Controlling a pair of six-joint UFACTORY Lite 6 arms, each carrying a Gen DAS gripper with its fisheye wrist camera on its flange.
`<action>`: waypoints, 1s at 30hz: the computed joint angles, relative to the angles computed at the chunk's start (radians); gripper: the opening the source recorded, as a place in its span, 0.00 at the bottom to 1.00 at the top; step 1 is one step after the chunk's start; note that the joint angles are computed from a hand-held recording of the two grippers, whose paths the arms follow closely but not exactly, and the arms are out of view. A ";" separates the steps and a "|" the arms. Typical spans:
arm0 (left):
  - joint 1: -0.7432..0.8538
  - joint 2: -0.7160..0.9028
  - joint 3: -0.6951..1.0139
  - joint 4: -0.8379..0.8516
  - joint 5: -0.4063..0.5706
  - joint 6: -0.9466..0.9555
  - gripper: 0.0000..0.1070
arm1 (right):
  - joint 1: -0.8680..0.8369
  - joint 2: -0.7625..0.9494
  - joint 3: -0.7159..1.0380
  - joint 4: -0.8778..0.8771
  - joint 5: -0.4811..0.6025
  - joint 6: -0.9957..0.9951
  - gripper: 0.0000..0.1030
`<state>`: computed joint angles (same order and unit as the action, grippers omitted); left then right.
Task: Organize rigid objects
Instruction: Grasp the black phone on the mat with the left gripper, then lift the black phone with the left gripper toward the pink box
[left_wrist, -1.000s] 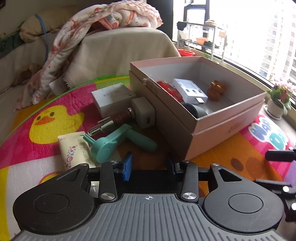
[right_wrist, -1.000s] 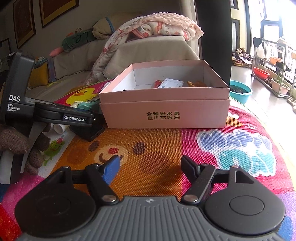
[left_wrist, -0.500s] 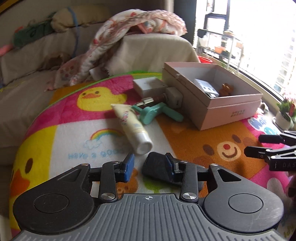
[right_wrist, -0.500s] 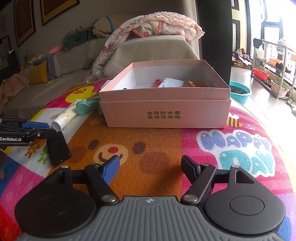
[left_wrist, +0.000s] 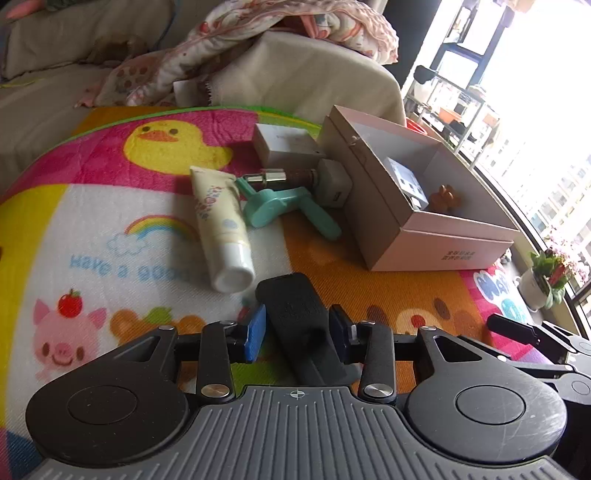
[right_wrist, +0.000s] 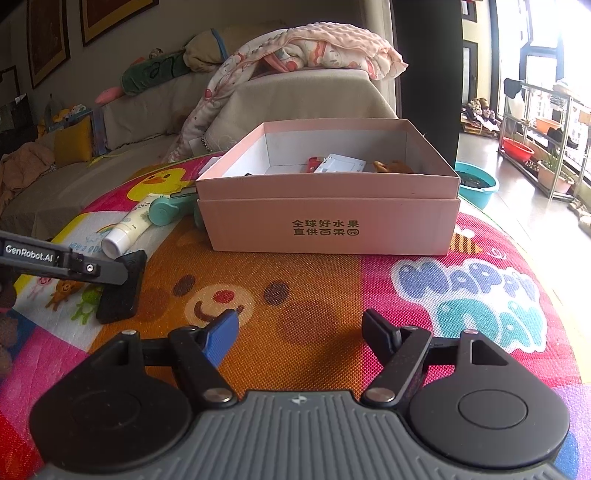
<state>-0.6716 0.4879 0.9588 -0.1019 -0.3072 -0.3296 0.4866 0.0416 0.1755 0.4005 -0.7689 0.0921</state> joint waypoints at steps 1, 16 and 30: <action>-0.010 0.023 0.030 -0.037 0.001 0.053 0.40 | 0.011 0.005 0.004 0.019 0.000 -0.011 0.72; -0.195 -0.041 -0.032 -0.534 -0.023 0.687 0.41 | -0.116 -0.073 -0.074 -0.059 -0.021 0.160 0.77; -0.256 0.003 -0.026 -0.416 -0.114 0.515 0.49 | -0.134 -0.053 -0.083 -0.089 -0.060 0.213 0.77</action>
